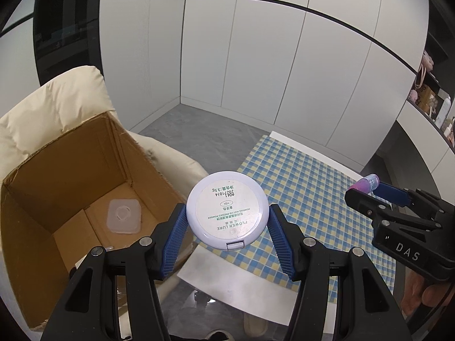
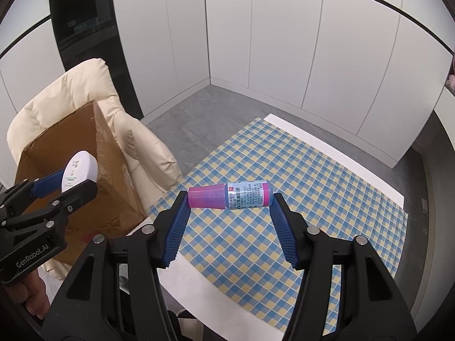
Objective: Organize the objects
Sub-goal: 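Carry the white compact with the left tool while the right tool carries the pink tube toward the box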
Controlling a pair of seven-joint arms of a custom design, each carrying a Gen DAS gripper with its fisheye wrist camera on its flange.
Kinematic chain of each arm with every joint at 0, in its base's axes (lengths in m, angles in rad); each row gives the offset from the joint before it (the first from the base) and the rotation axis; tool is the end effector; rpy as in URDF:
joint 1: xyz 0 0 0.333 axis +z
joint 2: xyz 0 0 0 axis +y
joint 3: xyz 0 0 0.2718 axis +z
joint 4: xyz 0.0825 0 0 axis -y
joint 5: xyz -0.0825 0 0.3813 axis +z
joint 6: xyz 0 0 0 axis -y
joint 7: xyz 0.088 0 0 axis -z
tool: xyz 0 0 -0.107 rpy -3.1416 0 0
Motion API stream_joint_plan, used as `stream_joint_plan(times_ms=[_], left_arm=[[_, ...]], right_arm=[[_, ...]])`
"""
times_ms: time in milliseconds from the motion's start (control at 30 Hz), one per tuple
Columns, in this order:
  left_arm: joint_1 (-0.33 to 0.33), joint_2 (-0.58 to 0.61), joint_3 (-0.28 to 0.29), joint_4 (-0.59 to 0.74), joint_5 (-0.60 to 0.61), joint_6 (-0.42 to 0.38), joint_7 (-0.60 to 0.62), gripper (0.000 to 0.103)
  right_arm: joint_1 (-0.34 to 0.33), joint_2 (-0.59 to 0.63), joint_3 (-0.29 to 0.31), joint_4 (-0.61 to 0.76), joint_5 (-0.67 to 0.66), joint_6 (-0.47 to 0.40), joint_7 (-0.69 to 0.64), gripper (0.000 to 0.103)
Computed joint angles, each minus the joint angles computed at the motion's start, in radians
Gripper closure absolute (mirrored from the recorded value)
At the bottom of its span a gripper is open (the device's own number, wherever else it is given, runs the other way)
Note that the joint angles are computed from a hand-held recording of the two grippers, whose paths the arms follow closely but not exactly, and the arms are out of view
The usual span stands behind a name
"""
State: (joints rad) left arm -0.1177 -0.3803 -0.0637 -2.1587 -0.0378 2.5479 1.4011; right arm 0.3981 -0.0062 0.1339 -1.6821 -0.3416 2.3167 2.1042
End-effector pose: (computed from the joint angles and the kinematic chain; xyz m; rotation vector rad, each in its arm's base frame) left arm 0.4948 -0.0944 0.6021 -1.8265 1.8154 -0.8602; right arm 0.5230 0.3008 0.6152 -1.9232 1.6566 -0.6167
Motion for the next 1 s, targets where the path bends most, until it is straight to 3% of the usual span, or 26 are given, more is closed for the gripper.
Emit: stream_joint_plan(times_ms=[533,1000], left_arm=[[0.028,-0.051,0.016,-0.043,0.022,-0.007,-0.025,0.045],[0.057,-0.115,0.036,-0.098,0.044,-0.016,-0.042,0.045]], right_arm=[[0.052,0.075,-0.004,0.093,-0.033,-0.021,0.003,0.043],[0.101,0.14,-0.011,0.173,0.017,-0.013,-0.051,0.043]])
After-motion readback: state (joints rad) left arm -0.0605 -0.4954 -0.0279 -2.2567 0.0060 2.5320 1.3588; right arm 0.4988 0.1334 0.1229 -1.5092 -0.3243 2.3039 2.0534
